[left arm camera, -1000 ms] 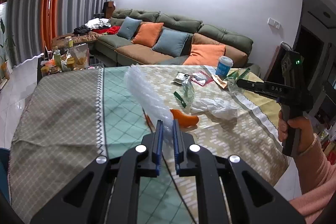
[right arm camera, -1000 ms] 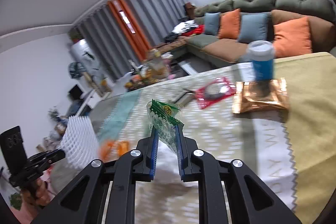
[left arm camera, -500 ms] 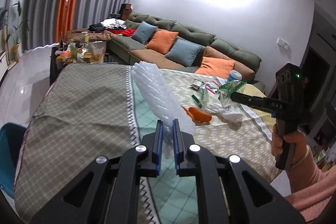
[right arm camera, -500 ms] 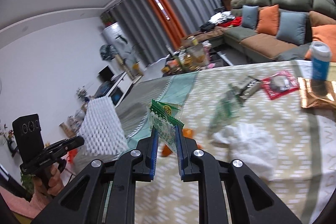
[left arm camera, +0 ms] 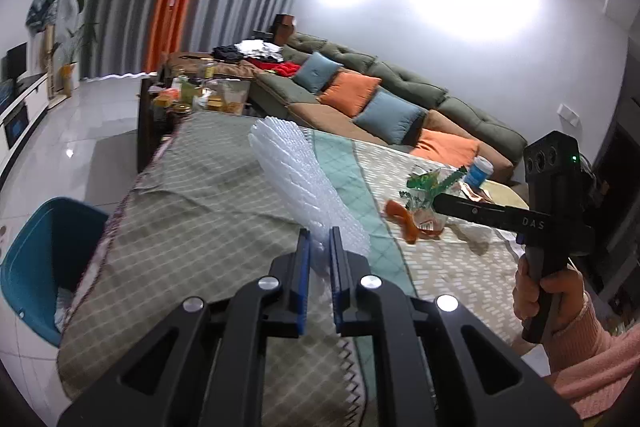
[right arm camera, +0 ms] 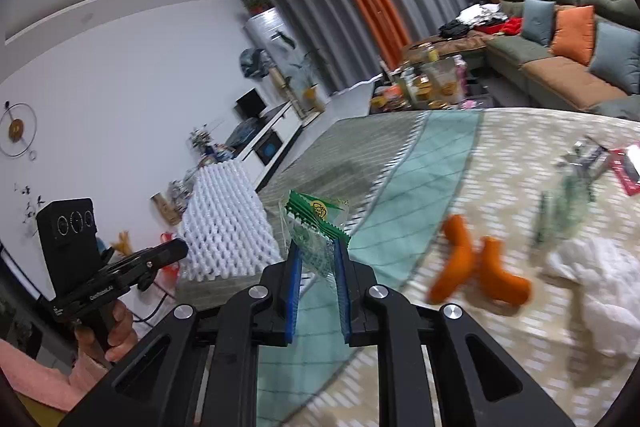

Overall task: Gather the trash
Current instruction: 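Lift the foam net and green packet and carry them toward the teal bin, then lower the foam net and green packet into the teal bin and release both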

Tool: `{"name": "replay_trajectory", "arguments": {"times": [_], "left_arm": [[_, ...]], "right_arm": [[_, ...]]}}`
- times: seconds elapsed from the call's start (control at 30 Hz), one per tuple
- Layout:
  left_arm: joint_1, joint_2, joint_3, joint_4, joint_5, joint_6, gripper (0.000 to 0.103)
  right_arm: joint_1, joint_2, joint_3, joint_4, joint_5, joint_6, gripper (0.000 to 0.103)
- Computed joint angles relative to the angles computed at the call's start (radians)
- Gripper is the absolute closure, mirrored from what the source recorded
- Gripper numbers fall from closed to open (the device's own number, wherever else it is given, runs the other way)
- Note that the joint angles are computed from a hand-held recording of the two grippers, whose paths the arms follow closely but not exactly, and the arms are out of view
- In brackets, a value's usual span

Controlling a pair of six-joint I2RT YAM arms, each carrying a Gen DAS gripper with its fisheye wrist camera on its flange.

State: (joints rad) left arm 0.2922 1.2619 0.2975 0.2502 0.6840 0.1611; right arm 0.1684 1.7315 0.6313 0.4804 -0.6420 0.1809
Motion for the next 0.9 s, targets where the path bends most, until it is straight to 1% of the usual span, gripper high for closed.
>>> {"name": "replay_trajectory", "arguments": {"times": [0.4, 0.57, 0.9], "left_arm": [[0.248, -0.001, 0.013, -0.068, 0.073, 0.072, 0.093], [0.311, 0.019, 0.021, -0.076, 0.073, 0.088, 0.093], [0.433, 0.066, 0.057, -0.097, 0.097, 0.126, 0.092]], "right_arm": [[0.156, 0.111, 0.162, -0.052, 0.008, 0.007, 0.087], [0.219, 0.163, 0.233, -0.071, 0.011, 0.02, 0.087], [0.328, 0.258, 0.406, -0.178, 0.027, -0.003, 0.087]]}}
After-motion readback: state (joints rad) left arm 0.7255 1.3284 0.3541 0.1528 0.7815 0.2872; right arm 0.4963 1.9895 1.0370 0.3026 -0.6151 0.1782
